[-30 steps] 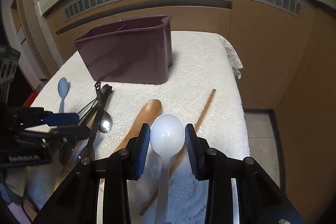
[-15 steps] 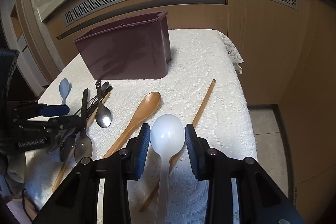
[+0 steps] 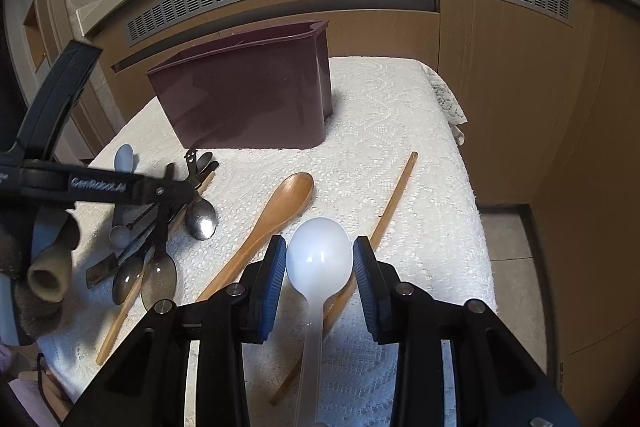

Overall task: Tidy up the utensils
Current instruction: 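Grasp the white plastic spoon with the right tool while the left tool grasps the wooden spoon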

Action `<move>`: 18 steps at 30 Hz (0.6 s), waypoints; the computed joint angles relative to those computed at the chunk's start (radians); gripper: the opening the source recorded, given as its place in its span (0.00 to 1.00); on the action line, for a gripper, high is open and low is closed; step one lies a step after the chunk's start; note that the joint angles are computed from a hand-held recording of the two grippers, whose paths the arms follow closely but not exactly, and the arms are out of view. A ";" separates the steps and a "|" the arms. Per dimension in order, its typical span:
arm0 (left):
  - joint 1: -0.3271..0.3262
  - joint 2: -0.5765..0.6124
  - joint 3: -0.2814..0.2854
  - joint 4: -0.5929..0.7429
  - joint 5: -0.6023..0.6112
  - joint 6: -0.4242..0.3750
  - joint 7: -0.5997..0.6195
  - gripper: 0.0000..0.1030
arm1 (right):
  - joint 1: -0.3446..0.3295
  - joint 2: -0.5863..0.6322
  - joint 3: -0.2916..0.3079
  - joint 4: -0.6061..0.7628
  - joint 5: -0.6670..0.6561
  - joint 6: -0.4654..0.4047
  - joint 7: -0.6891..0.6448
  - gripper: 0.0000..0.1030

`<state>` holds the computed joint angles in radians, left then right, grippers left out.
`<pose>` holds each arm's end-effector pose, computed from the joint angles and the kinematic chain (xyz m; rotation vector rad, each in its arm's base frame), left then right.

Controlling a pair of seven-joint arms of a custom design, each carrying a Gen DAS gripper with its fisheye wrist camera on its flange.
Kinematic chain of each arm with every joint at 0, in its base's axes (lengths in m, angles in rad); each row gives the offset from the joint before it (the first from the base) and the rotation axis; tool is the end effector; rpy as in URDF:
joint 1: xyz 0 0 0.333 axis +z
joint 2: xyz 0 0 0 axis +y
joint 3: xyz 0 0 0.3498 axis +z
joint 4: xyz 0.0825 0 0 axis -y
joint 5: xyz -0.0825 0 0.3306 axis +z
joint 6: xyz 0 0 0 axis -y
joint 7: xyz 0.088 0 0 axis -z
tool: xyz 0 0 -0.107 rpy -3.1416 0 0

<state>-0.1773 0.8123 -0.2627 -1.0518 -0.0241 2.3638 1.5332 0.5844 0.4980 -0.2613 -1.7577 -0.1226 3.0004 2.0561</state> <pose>0.7358 -0.2521 0.4567 -1.7796 2.3138 -0.8129 0.6330 0.2579 0.4441 -1.7581 1.7021 -0.5620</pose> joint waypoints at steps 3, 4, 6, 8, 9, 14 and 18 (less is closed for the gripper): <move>0.022 -0.040 -0.052 -0.106 -0.016 0.124 0.107 0.66 | -0.009 -0.002 0.010 -0.004 0.009 0.006 -0.008 0.32; 0.031 -0.059 -0.066 -0.152 -0.022 0.170 0.139 0.69 | -0.011 -0.001 0.013 -0.003 0.011 0.005 -0.012 0.32; 0.027 -0.082 -0.057 -0.194 -0.014 0.200 0.151 0.73 | -0.019 0.000 0.023 0.000 0.018 0.002 -0.022 0.32; 0.018 -0.100 -0.039 -0.213 0.000 0.210 0.136 0.73 | -0.021 0.001 0.026 0.003 0.023 0.002 -0.028 0.32; 0.022 -0.103 -0.048 -0.216 -0.002 0.222 0.147 0.73 | -0.020 0.001 0.025 0.001 0.025 0.004 -0.029 0.32; 0.017 -0.046 -0.093 -0.076 -0.019 0.082 0.256 0.60 | -0.029 -0.009 0.036 -0.014 0.045 0.018 -0.040 0.32; -0.061 0.057 -0.054 0.137 0.003 -0.098 0.296 0.55 | -0.096 -0.035 0.119 -0.035 0.100 0.008 -0.113 0.31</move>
